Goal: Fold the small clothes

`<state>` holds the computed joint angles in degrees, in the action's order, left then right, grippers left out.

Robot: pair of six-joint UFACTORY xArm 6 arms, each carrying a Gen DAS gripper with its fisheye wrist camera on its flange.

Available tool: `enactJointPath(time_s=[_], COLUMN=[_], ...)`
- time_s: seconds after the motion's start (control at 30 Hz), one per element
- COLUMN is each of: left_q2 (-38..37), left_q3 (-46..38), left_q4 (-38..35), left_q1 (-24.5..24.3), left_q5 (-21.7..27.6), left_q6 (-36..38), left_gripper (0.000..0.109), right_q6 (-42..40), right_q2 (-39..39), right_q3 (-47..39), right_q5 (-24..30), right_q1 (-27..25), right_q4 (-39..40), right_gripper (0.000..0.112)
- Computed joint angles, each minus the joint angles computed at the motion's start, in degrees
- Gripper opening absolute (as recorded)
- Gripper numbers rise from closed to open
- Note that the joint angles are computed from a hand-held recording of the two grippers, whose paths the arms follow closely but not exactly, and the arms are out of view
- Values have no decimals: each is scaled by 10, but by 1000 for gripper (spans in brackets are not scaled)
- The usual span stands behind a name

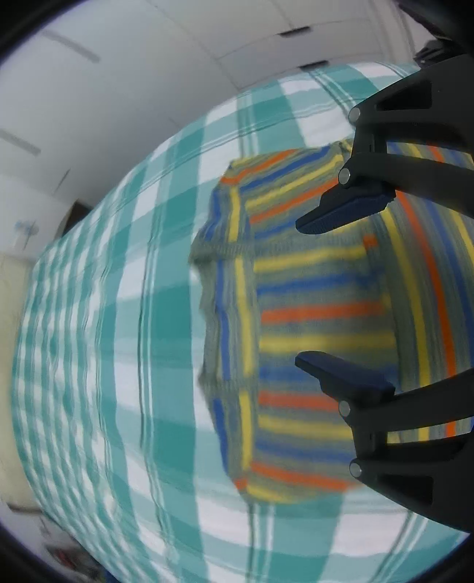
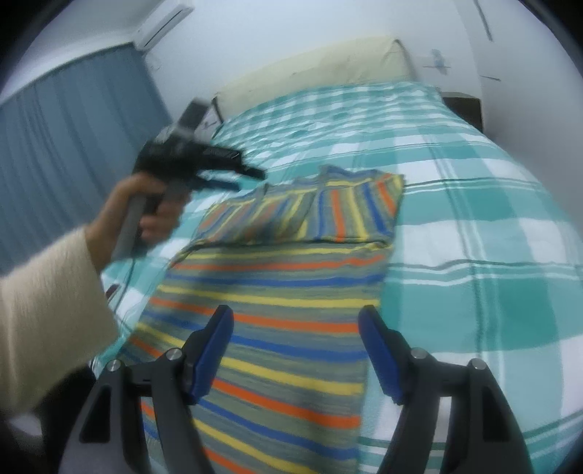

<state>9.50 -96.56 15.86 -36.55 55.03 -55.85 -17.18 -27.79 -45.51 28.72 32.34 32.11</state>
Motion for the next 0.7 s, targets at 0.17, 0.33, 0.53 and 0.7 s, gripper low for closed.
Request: enactJointPath(time_s=[0.17,0.33,0.53,0.7], left_q2=[-118,-133,-259,-303], left_q3=[131,217,337,381], left_q4=[121,112,131,119], left_q1=[12,18,12,-8], left_q5=[89,166,185,38], left_q6=[-117,-119,-220,-151], left_gripper=[84,76,69,90], right_q6=[8,21,48,53], right_q2=[1,11,11,20], right_q3=[-2,-9,-5,-7], right_q5=[20,23,-1,-2], right_q1=[-31,-22,-6,-8], right_q4=[20,5,-48,-50], right_gripper=[71,71,71,71])
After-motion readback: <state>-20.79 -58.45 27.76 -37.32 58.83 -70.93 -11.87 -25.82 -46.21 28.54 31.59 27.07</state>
